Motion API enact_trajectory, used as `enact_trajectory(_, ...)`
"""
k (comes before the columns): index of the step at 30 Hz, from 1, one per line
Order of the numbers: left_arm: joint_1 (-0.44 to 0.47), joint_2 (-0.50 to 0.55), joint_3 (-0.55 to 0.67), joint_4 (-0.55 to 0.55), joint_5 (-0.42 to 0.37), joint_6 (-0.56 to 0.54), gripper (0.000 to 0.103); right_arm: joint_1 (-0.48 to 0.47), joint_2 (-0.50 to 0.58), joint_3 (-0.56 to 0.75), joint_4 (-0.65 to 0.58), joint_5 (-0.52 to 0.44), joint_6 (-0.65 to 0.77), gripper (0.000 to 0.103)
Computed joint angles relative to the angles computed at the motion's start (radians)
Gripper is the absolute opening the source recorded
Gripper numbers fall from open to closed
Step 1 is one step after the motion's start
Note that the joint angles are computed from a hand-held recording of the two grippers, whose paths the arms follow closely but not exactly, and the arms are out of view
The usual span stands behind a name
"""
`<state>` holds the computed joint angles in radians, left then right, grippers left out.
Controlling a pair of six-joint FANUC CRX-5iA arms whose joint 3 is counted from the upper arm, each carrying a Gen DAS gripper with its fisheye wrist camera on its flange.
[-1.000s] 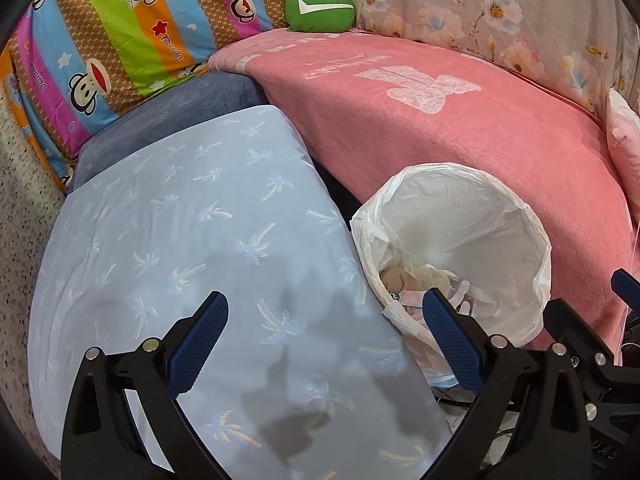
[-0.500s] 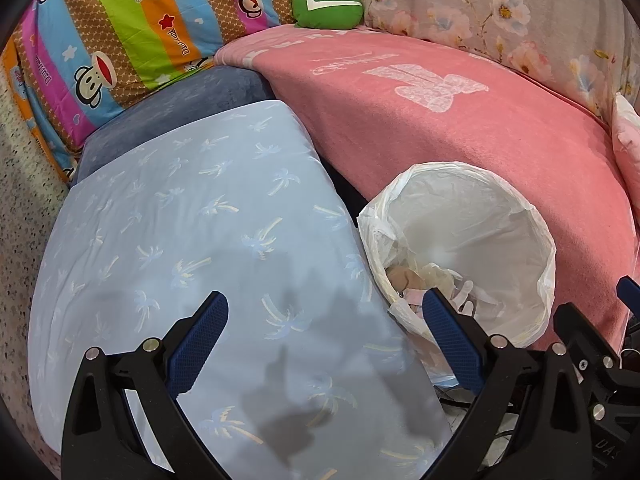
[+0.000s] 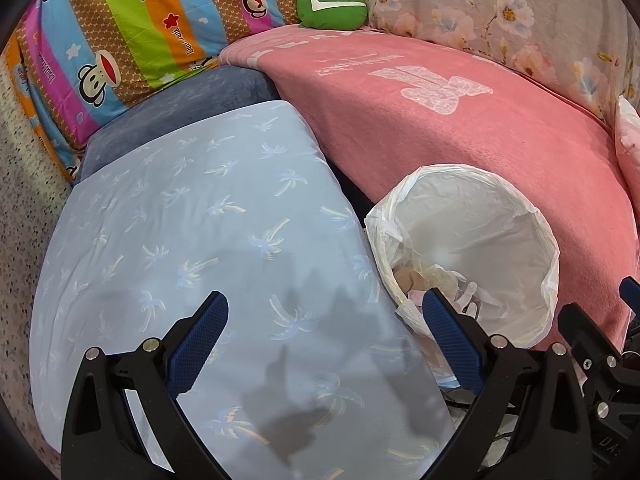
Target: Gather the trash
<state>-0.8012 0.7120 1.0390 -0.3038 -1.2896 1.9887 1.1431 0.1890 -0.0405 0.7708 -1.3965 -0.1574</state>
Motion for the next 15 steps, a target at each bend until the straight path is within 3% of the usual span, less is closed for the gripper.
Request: enact_trajectory(15, 0.007, -0.018, -0.038, 0.014, 0.024, -0.019, 0.094, -0.004, 0.01, 0.02, -0.003, -0.006, 0.02, 0.097)
